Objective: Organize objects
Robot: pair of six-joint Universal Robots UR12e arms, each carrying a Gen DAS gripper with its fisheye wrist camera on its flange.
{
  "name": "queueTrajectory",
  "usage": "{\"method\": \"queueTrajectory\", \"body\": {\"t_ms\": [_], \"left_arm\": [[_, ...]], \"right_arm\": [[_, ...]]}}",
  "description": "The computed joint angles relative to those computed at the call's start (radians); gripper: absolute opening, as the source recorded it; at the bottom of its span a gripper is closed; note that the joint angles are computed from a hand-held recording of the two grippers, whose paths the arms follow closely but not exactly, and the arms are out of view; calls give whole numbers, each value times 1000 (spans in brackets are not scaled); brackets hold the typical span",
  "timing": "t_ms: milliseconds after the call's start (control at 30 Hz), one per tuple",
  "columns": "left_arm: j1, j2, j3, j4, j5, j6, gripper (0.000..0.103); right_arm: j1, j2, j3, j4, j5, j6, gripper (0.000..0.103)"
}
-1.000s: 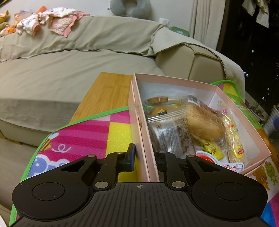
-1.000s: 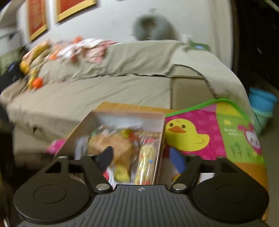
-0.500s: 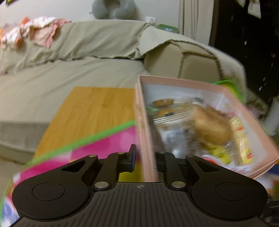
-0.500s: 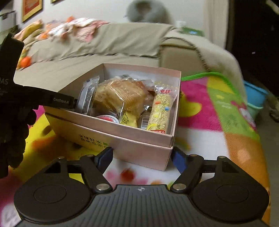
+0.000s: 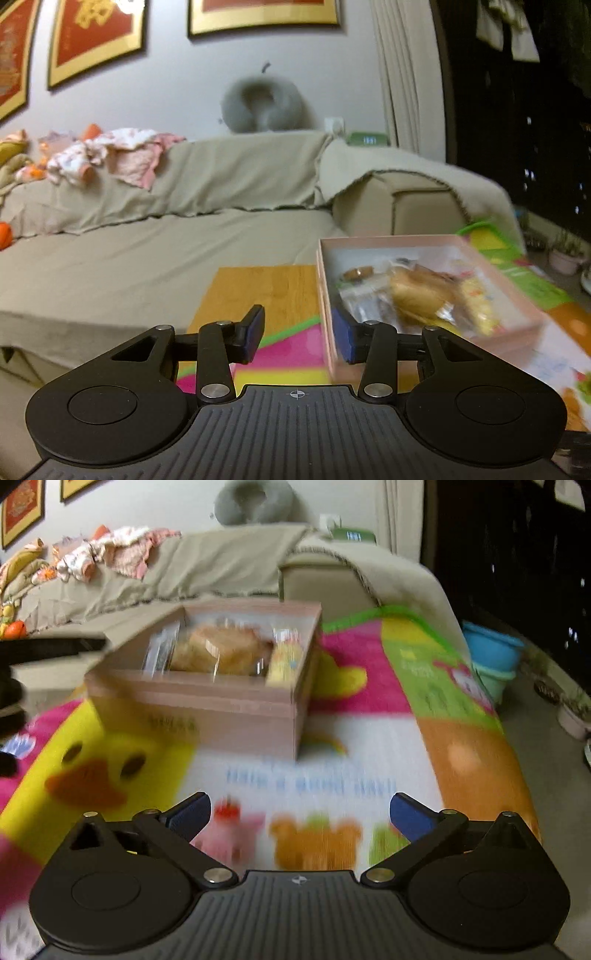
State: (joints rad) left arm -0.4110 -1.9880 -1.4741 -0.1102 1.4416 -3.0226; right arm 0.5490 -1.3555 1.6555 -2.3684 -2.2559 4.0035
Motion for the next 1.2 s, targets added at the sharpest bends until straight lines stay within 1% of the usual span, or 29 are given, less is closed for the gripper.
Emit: {"method": "queueTrajectory", "body": {"t_ms": [33,100,133,167,233,267,333,400,433,567,700,767,933,1033,1200], "left_arm": [[2,21,-28,-14,-15,-2,46],[7,66,-80,-100,-59,-3,46],[6,83,-100,-148,-77,-5,46],[5,94,-117,-175,-90,-2,46],[-4,106,-147,-187,-97,14,46],[-9,108,-154,-193,-92,13,46],[-16,109,-170,-180,-100,11,46],[-30,101,-171,-152,-61,22,46],[-32,102,-174,-148,-53,20,46],[-36,95,-167,-144,-44,3,48],[-45,90,-163,-139,-27,-8,53],[-49,90,-164,-135,-13,-2,53],[-45,93,-168,-136,-34,-31,53],[-50,94,-169,-134,-18,-27,53],[-48,96,-171,-135,-23,-30,53]], "right_arm": [[6,-2,0,22,8,21,103],[20,0,-2,73,21,63,103],[32,4,6,56,-13,73,103],[39,7,9,52,-36,81,103],[37,4,12,53,-28,111,103],[40,6,18,37,-43,122,103],[50,13,25,13,-86,111,103],[54,14,26,12,-99,127,103],[54,15,25,13,-103,126,103],[55,16,26,8,-107,127,103],[55,15,30,1,-105,128,103],[55,15,30,2,-105,129,103],[56,16,27,8,-107,129,103],[55,16,27,8,-107,128,103],[56,16,27,9,-107,130,103]]}}
